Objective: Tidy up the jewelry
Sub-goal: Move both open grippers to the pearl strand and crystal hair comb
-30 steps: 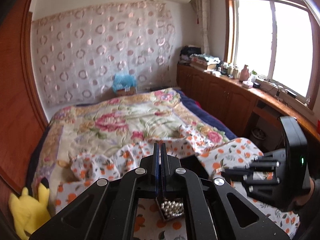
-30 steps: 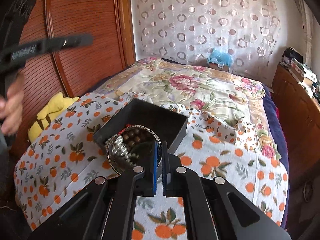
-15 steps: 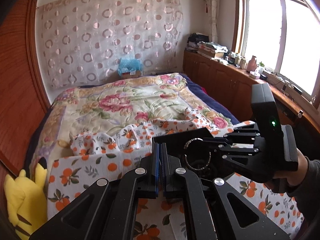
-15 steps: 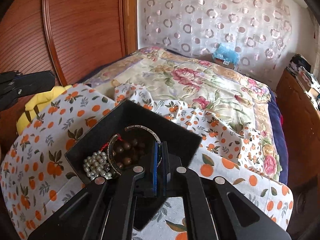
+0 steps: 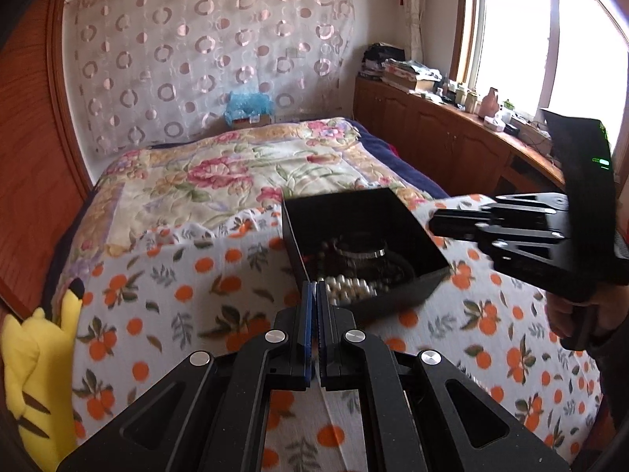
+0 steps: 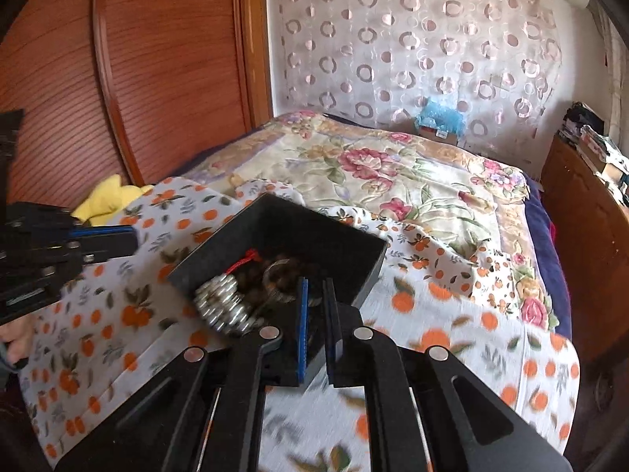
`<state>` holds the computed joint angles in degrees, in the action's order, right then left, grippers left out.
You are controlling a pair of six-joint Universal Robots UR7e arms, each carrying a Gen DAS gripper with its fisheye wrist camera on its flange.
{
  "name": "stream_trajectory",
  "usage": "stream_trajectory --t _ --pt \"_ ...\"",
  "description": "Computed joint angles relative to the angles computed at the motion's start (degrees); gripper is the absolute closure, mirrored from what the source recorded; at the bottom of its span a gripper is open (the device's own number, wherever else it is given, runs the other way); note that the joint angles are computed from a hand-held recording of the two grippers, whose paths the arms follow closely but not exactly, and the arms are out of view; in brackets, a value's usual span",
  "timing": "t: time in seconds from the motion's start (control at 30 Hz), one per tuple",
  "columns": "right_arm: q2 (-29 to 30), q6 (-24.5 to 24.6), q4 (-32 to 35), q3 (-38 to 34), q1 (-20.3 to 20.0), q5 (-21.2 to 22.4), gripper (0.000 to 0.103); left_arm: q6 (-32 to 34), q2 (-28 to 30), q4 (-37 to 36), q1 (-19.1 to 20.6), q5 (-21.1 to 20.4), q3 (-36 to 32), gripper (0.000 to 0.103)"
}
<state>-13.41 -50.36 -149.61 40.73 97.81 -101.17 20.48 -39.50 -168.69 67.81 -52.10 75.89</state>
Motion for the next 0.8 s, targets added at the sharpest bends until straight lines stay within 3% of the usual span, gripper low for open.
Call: stream_trajectory --t 0.23,0.47,0.6,0.8 --pt "-9.9 -0.3 -8.6 20.4 -1.5 0.2 0.093 -2.4 -2.6 -1.7 -0.4 -0.2 6.7 0.102" --pt "-14.0 0.5 -14.8 31.0 -3.0 -0.2 0.093 -3.0 -4.2 -4.9 -0.8 -0.4 12.7 0.099" --pt "-15.7 1.2 -18.7 35.8 -3.6 -0.2 0.093 -2.7 -5.2 -7.7 -1.3 -0.5 16.5 0.085" --pt "-18.8 2.5 -24.1 42.8 -4.8 0.9 0.092 -2.2 -6.2 -11.7 -2.3 -1.0 21.7 0.084"
